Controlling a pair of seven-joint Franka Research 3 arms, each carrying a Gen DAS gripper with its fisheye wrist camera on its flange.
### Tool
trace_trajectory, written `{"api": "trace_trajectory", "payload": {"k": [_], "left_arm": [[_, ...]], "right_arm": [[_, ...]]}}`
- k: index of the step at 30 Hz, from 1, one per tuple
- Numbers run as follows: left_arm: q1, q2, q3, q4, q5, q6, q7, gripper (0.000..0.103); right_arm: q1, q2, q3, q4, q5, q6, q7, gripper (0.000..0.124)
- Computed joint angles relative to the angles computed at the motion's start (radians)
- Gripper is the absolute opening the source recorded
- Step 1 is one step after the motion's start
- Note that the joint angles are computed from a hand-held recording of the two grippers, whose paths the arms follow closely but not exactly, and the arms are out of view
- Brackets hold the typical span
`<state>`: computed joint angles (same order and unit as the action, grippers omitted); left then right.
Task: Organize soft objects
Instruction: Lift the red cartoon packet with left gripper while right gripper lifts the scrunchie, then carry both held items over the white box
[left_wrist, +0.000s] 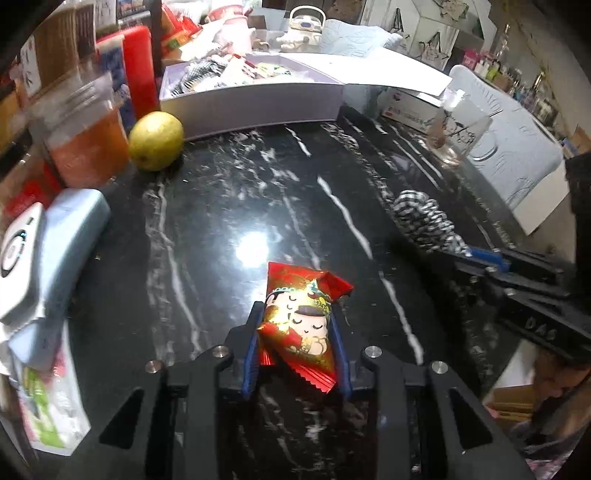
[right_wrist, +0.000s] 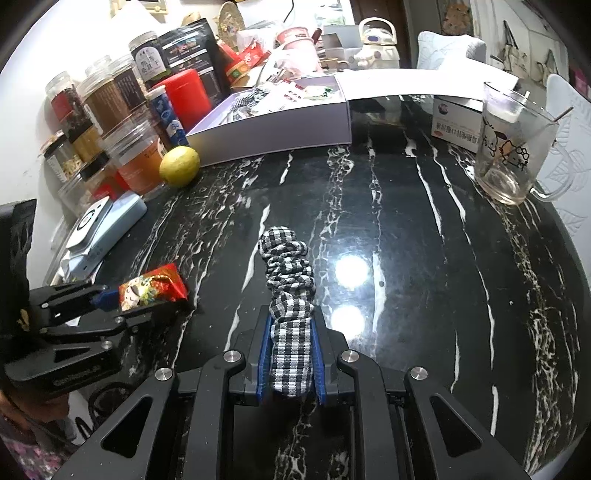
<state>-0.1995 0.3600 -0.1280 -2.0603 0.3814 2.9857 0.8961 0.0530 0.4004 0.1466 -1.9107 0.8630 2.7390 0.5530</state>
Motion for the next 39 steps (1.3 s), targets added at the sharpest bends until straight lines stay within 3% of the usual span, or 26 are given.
{"api": "trace_trajectory", "payload": {"k": [2,5,17,22,29,39], "left_arm": [[-0.021,0.006,0.018,0.011,0.024,-0.005,-0.013,0.031],[-0.002,0.006,-0.005,0.009,0.009,0.008,0.002,0.031],[-0.064,-0.010,0.091,0.055,0.129,0.056,-0.090,0.031],[-0.036,-0.011,0.075,0.079,0.134,0.075,-0.083,0.031],[-0.106,-0.007,0.178,0.138,0.245,0.096,-0.173,0.031],[-0.119,0.035,0.223,0.260,0.335,0.135,-0.244,0.031]], "right_arm": [[0.001,0.003,0.000,0.004,-0.002,-0.004,0.004,0.019],[0.002,0.005,-0.001,0.008,-0.009,-0.006,0.007,0.019],[-0.005,-0.001,0.009,0.034,0.014,-0.016,-0.017,0.019],[-0.013,-0.002,0.014,0.065,0.041,-0.053,-0.047,0.019],[-0.012,0.000,0.013,0.119,0.076,-0.080,-0.101,0.019],[-0.015,0.031,0.017,0.239,0.099,-0.110,-0.150,0.019]]}}
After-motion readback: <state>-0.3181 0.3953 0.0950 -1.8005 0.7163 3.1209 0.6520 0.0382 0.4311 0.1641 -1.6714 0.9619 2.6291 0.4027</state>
